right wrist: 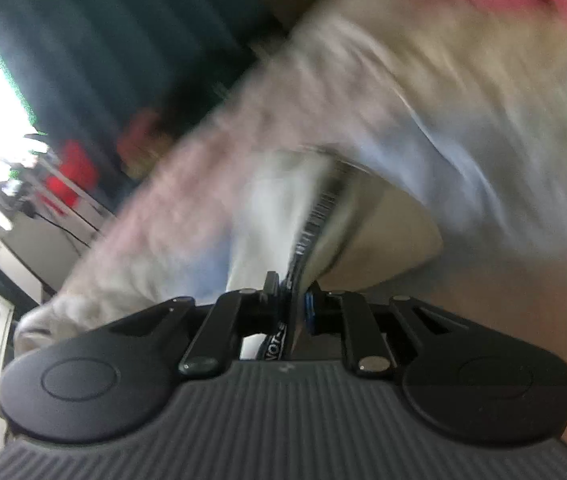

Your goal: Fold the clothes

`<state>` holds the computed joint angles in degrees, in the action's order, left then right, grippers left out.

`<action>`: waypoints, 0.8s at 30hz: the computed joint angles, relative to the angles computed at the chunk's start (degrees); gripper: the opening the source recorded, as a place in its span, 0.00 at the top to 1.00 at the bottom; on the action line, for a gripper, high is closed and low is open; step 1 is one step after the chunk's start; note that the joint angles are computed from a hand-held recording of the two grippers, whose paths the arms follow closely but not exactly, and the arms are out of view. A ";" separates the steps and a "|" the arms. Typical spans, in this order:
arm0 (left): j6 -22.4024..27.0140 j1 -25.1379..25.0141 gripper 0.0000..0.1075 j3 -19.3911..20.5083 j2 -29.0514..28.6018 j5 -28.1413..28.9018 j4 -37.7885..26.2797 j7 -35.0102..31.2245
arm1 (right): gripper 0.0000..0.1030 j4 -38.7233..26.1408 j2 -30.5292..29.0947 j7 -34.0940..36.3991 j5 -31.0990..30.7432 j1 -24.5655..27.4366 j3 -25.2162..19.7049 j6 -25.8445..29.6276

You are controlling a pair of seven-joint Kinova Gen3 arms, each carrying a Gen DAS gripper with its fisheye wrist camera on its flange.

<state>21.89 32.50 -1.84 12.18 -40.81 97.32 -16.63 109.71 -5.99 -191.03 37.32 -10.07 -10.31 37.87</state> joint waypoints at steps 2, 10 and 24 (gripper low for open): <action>2.27 1.14 0.18 -0.02 -0.16 -0.77 -0.17 1.16 | 0.82 4.58 -2.28 -3.34 -3.34 -0.19 2.12 -4.66; 10.16 1.87 0.18 3.65 -0.94 -3.42 -0.38 4.39 | 0.35 8.03 -7.46 -21.91 6.60 11.55 -13.75 0.10; 11.80 0.07 0.18 4.47 1.40 2.41 -2.24 2.03 | 0.26 6.54 2.44 -22.31 14.37 1.98 -0.46 -10.20</action>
<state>33.69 32.56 2.64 13.57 -38.41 95.07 -14.59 116.26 -3.55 -213.34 51.70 -8.09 -10.77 27.67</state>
